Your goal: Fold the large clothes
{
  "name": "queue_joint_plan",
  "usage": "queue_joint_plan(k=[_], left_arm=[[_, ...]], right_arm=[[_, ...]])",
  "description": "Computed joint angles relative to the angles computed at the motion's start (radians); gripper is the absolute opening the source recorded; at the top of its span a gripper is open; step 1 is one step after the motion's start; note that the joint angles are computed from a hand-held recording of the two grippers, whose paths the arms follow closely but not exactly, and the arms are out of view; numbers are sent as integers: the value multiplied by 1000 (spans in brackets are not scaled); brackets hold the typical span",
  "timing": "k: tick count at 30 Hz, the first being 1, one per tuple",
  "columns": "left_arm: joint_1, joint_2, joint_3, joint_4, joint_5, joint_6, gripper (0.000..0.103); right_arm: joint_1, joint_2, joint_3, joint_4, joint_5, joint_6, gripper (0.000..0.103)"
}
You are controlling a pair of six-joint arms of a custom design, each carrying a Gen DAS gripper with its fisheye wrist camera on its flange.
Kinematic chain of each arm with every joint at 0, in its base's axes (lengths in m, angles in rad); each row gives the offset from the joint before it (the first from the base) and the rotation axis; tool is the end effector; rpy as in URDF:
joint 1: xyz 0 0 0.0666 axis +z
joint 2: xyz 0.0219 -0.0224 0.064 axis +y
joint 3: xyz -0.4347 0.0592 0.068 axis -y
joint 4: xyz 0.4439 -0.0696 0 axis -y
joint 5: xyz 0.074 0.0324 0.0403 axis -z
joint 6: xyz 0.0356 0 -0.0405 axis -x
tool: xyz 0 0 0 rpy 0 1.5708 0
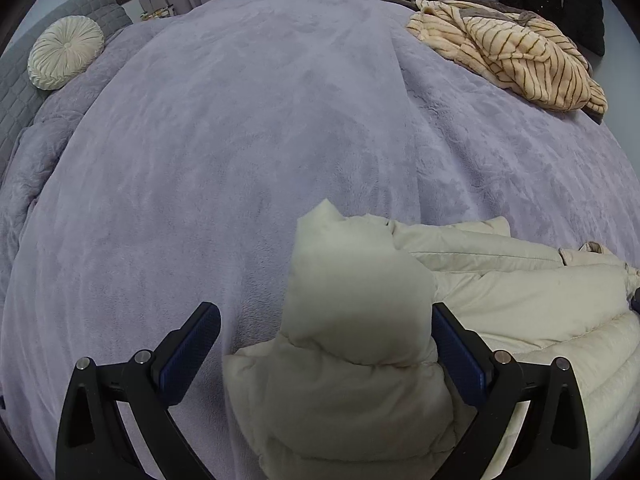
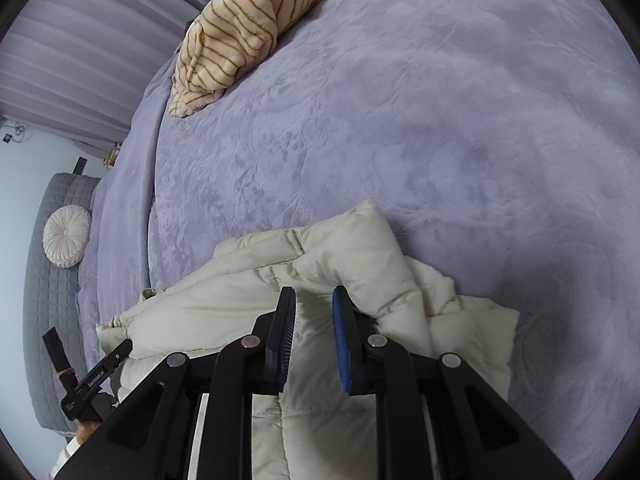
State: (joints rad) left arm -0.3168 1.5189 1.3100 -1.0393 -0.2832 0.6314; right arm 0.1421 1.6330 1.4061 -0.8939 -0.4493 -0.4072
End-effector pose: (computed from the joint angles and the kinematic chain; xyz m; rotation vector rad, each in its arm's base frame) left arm 0.5119 -0.1578 0.3735 -0.4891 2.6805 0.1431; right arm 0.5871 0.0992 0.3648 0.2192 2.7244 0.7698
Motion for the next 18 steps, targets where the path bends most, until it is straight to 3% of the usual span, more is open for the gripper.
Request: queue_joint_plan(k=[3, 6, 7, 9, 13, 18], left_arm=[[-19, -45, -4, -3, -28, 18, 103], [-37, -53, -35, -5, -65, 36, 103], [-31, -34, -41, -17, -37, 49, 103], [-12, -21, -77, 31, 35, 84, 103], [-4, -3, -94, 94, 53, 88, 103], [-12, 25, -78, 122, 28, 53, 103]], right_arm=[[-14, -40, -3, -25, 9, -4, 21], [-2, -99, -30, -40, -11, 49, 23], [8, -113, -45, -41, -14, 72, 23], [31, -100, -60, -63, 31, 109, 23], [22, -61, -113, 9, -13, 16, 22], [22, -63, -129, 26, 6, 39, 21]])
